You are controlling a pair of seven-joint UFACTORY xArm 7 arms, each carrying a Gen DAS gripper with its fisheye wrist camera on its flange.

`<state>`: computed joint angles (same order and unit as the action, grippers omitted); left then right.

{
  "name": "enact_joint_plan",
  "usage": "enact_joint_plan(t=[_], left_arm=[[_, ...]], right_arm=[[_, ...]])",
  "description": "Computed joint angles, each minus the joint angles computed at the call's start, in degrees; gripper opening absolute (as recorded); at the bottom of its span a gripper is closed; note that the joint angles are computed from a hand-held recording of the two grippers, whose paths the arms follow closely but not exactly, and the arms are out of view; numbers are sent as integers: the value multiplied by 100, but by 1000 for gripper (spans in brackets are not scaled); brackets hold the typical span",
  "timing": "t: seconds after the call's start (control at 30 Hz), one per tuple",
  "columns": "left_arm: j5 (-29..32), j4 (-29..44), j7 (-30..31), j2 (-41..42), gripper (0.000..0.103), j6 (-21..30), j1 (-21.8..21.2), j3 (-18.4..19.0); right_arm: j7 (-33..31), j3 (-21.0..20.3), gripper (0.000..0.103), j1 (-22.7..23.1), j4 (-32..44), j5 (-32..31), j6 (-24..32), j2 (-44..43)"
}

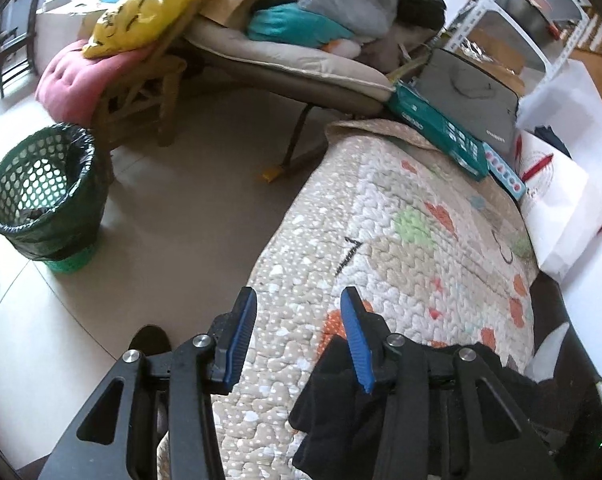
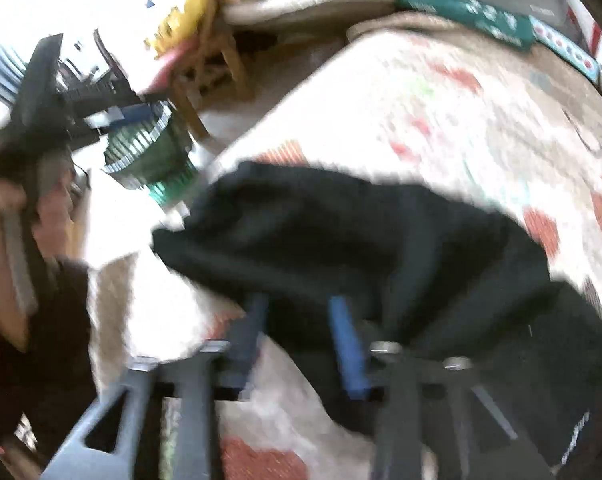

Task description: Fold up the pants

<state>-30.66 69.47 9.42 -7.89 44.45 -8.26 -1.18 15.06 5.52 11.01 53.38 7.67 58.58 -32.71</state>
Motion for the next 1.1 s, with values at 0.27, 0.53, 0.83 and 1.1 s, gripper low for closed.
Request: enact_joint_plan(t=[0.27,0.53,0.83,1.1], left_arm=[[-1,62,-17,-39,44,-107,63,63],[-31,179,-60,16,44,-25,158,110],[40,137,-201,31,45,9,210,98],[202,19,-175,44,47,88,92,-28]], right_arm=[[-381,480,58,224,1603,-909,-666,2251],[-253,306,10,508,2940,-1316,172,3532],[119,45,21,282,3794,-694,200,4182],[204,-305,50,-326,1979,-849,414,1806]])
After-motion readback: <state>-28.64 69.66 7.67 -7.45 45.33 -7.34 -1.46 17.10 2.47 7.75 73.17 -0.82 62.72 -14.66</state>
